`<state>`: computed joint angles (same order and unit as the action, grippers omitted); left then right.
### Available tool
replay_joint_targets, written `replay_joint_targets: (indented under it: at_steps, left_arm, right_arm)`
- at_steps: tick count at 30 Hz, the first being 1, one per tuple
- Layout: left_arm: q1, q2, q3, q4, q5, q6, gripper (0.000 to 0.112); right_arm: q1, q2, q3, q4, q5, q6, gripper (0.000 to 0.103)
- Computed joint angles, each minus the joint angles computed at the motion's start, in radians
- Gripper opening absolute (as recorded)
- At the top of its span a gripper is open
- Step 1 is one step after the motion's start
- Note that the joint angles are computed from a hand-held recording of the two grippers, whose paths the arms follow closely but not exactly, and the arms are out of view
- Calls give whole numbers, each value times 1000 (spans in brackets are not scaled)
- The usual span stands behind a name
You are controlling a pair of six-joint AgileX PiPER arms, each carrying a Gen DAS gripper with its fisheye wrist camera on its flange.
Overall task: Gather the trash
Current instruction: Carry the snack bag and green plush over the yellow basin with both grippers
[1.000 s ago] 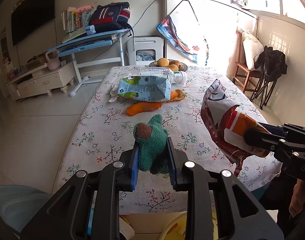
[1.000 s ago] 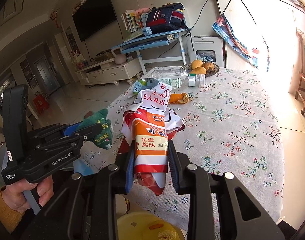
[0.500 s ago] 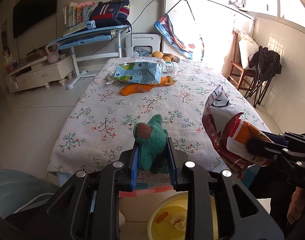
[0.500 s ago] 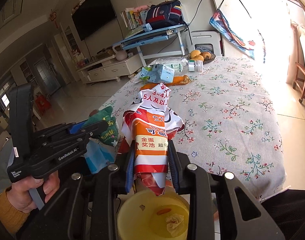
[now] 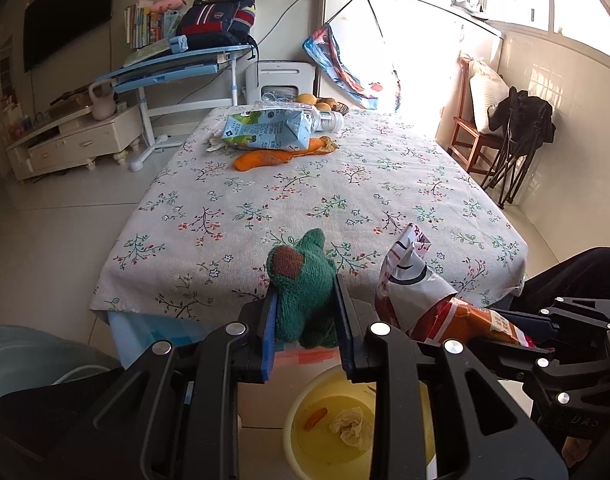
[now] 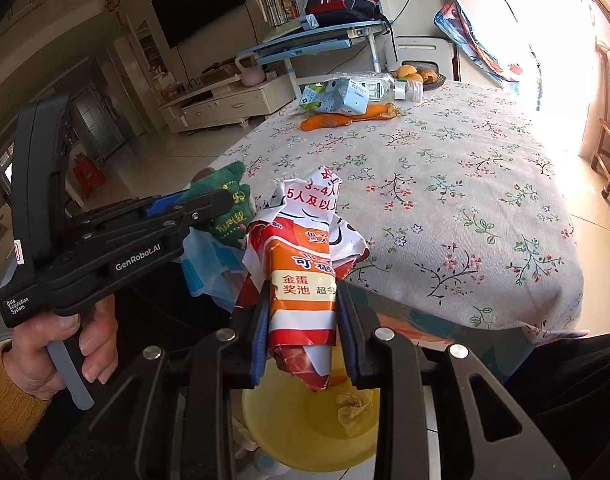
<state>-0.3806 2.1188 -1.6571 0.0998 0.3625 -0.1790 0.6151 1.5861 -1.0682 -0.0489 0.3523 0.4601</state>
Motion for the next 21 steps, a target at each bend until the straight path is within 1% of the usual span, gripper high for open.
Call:
replay_joint_targets:
  at_steps: [12,17,21]
  left_arm:
    - [-22,-50,97,0,-28,1,24]
    - [-33,-57,126,-38,-30,40,24]
    - [-43,-51,135,-104,-16,108,24]
  right_arm:
    - [68,-6,33,-35,80,64,31]
    - [87,7,27,-40,122,74,31]
    - [98,20,21,-48,151,87,31]
